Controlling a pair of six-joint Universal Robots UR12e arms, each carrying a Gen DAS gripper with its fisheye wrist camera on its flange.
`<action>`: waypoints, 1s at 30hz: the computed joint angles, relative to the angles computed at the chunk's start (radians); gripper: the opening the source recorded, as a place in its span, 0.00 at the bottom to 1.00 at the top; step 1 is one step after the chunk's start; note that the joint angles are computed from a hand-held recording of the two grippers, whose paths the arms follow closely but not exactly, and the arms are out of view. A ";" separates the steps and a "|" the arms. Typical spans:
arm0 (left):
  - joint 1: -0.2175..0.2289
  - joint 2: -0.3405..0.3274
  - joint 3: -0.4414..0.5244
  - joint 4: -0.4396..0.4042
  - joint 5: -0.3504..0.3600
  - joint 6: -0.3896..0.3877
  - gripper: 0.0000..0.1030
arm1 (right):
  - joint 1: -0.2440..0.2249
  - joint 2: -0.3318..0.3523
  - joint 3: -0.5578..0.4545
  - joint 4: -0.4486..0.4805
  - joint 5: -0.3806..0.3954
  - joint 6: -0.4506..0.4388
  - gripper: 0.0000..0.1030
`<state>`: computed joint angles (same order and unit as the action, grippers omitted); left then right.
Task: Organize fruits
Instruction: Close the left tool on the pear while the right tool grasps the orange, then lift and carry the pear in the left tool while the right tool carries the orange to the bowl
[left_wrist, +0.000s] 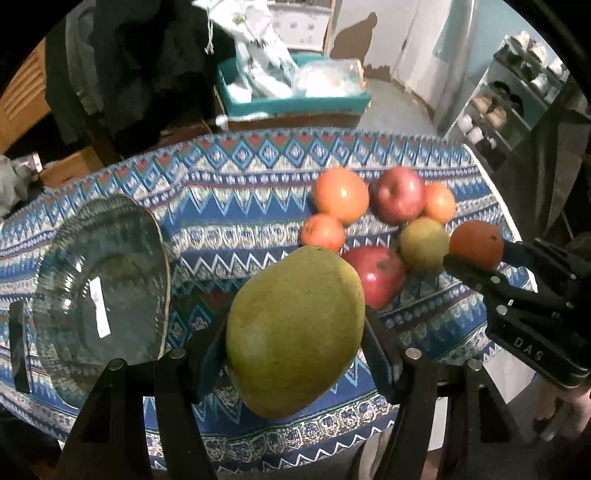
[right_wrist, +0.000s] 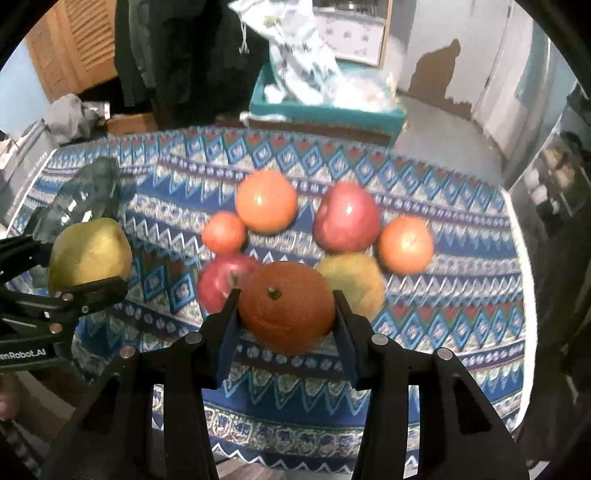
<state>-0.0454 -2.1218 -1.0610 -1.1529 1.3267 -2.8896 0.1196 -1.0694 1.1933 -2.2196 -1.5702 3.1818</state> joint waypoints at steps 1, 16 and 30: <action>-0.001 0.002 -0.004 0.021 -0.001 -0.007 0.66 | 0.000 -0.003 0.000 -0.018 -0.003 -0.001 0.45; 0.017 0.048 -0.026 0.199 -0.070 -0.059 0.66 | 0.006 -0.024 -0.023 -0.201 -0.018 0.004 0.45; 0.040 0.060 -0.037 0.270 -0.076 -0.104 0.66 | 0.017 -0.011 -0.061 -0.240 0.007 -0.001 0.45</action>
